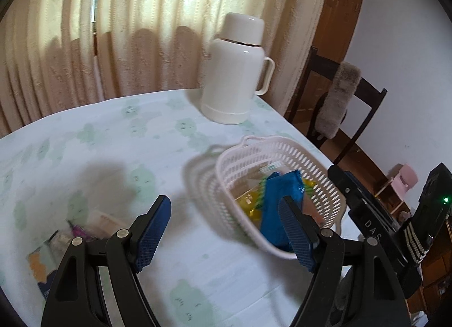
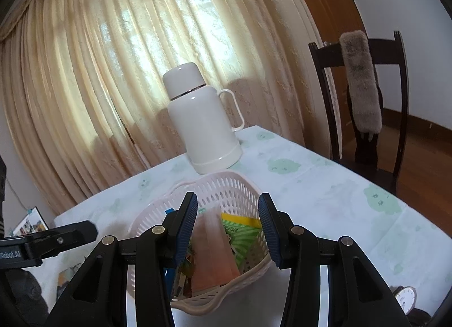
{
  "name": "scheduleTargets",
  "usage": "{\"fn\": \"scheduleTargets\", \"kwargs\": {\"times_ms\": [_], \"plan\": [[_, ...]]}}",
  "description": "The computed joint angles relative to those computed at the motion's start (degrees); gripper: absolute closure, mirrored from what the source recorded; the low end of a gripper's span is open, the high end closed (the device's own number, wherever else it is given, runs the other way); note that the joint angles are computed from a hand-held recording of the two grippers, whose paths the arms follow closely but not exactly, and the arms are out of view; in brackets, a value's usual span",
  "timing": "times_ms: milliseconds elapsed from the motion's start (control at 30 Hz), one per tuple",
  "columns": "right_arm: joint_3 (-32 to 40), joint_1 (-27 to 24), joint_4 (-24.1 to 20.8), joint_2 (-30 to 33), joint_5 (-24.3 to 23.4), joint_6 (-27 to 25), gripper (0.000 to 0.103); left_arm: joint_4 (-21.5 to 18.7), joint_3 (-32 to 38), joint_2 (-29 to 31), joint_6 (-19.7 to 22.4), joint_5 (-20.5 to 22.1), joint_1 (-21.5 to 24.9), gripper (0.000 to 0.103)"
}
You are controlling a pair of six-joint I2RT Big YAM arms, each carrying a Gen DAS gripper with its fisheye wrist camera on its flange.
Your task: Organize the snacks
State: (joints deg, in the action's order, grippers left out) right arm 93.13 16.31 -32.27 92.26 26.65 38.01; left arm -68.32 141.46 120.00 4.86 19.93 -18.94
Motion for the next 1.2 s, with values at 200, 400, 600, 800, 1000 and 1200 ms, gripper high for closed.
{"fn": "scheduleTargets", "kwargs": {"times_ms": [200,400,600,800,1000,1200], "plan": [[2.0,1.0,-2.0,1.5,3.0,-2.9,0.056,2.4,-6.1,-3.5,-1.1,-0.7,2.0,0.028],[2.2,2.1,-1.2,1.6,7.4,-5.8,0.048,3.5,-10.9,-5.8,-3.3,-3.2,4.8,0.028],[2.4,2.1,-1.1,1.8,6.9,-6.5,0.047,5.9,-16.0,-8.1,-5.8,-12.6,7.4,0.028],[2.6,2.2,-1.2,2.0,7.0,-6.6,0.047,2.8,-16.6,-7.0,-6.8,-17.7,9.2,0.028],[3.1,2.6,-1.3,2.4,7.5,-7.5,0.047,1.4,-17.4,-6.4,-7.9,-20.7,10.2,0.028],[3.2,3.0,-1.3,2.5,8.2,-7.6,0.047,1.3,-17.1,-5.5,-9.5,-22.7,11.5,0.028]]}}
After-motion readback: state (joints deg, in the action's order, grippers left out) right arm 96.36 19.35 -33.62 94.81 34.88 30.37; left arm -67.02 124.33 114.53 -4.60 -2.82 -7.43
